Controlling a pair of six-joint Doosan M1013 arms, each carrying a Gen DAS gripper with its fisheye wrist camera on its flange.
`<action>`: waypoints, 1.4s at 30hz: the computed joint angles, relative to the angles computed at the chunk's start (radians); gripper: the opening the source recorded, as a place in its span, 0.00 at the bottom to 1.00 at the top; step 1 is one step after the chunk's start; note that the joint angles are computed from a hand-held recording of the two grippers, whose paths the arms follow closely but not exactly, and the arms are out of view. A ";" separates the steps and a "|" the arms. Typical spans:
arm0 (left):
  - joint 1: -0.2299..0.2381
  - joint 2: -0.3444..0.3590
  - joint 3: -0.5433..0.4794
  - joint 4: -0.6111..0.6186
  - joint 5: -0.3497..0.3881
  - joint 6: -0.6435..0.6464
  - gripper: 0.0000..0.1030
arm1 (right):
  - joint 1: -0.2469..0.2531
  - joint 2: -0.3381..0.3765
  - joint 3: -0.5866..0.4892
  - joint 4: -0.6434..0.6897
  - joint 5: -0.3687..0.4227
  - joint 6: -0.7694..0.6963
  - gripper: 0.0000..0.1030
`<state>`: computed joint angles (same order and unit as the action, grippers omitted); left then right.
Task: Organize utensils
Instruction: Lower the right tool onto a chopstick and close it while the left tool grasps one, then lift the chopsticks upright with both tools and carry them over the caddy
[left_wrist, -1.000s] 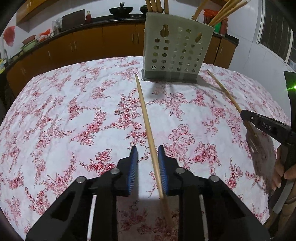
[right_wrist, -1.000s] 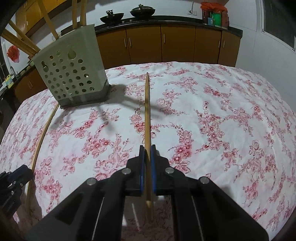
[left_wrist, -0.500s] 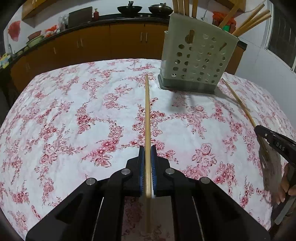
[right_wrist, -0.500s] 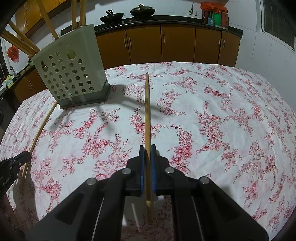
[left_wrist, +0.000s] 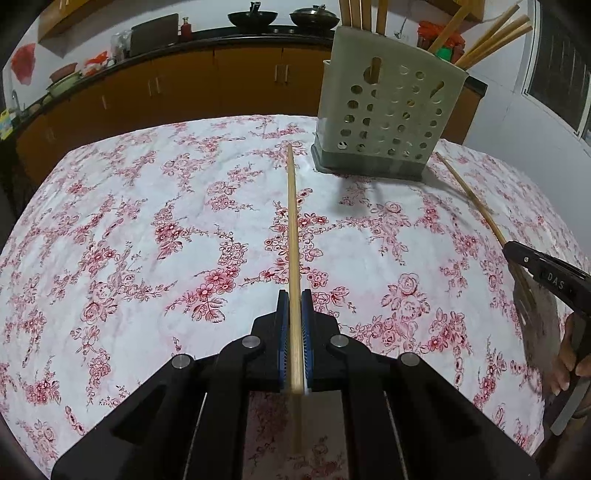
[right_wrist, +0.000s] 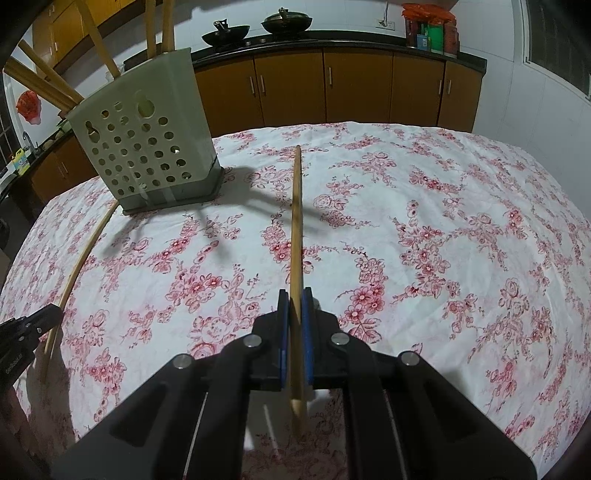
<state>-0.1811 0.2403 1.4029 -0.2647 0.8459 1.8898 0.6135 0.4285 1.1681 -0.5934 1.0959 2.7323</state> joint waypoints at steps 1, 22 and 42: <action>0.000 0.000 0.000 -0.001 0.000 0.000 0.08 | 0.001 0.001 -0.001 0.000 0.001 0.000 0.09; 0.003 0.000 -0.014 0.009 -0.006 -0.009 0.07 | 0.006 -0.012 -0.001 -0.046 0.012 0.021 0.08; 0.057 -0.036 -0.100 -0.246 -0.170 0.084 0.07 | 0.041 -0.070 -0.040 -0.341 -0.043 0.151 0.08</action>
